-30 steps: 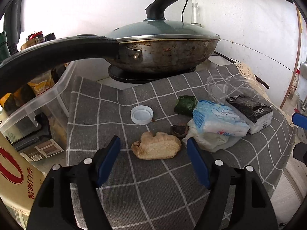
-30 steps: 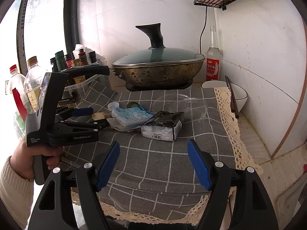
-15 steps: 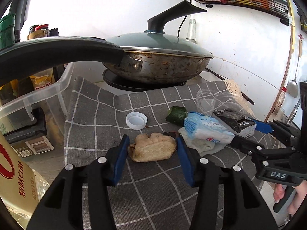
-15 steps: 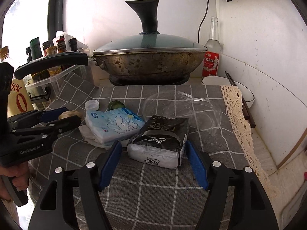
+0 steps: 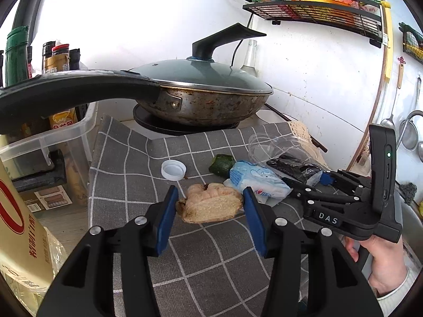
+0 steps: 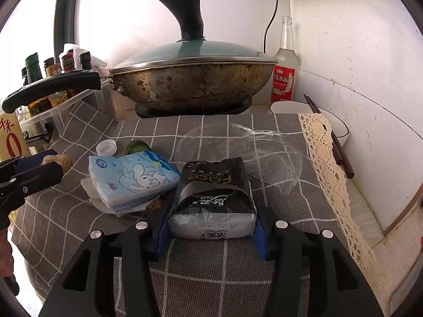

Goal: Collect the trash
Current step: 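Close left tool on bread crust while right tool grips black snack bag, lift both, then lower both tools over the green bin and open them to drop items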

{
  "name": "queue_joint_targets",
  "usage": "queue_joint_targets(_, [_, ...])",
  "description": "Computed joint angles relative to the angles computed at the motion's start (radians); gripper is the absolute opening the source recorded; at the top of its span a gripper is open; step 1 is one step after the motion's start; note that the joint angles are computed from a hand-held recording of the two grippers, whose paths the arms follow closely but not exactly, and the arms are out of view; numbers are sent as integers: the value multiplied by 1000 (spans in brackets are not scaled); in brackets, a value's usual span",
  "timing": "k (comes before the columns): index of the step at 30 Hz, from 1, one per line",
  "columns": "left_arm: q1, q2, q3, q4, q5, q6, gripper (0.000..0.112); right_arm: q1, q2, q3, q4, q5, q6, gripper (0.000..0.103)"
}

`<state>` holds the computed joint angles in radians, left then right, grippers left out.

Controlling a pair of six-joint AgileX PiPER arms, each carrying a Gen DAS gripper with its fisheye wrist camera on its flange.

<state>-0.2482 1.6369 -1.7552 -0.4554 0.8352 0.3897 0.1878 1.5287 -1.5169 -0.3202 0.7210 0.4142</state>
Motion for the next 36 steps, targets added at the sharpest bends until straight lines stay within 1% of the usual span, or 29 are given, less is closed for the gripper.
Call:
queue_joint_targets(2, [-7, -13, 11, 8, -5, -6, 53, -2, -30, 16, 15, -11, -10, 50])
queue_joint_targets(4, [-11, -29, 22, 6, -3, -8, 53, 6, -65, 21, 13, -1, -14, 50])
queue_joint_targets(11, [-45, -135, 111, -7, 0, -17, 53, 78, -217, 64, -48, 79, 16, 50])
queue_joint_targets(16, [-101, -252, 241, 1, -17, -29, 53, 169, -388, 187, -107, 136, 99, 50])
queue_joint_targets(19, [-156, -329, 338, 31, -39, -63, 53, 284, -493, 280, -206, 199, 212, 50])
queue_joint_targets(21, [-202, -374, 406, 58, -53, -93, 53, 377, -556, 342, -276, 257, 295, 50])
queue_joint_targets(23, [-260, -420, 479, 98, -73, -130, 53, 491, -613, 405, -355, 329, 396, 50])
queue_joint_targets(25, [-316, -458, 558, 140, -109, -170, 53, 619, -665, 476, -431, 412, 506, 50])
queue_joint_targets(27, [-363, -478, 634, 164, -139, -219, 53, 683, -712, 557, -443, 448, 574, 50])
queue_joint_targets(31, [-429, -489, 781, 160, -221, -244, 53, 796, -786, 712, -448, 496, 717, 50])
queue_joint_targets(33, [-462, -488, 858, 170, -287, -264, 53, 798, -812, 790, -418, 468, 751, 50])
queue_joint_targets(36, [-487, -459, 941, 146, -350, -248, 52, 709, -837, 897, -342, 365, 723, 50])
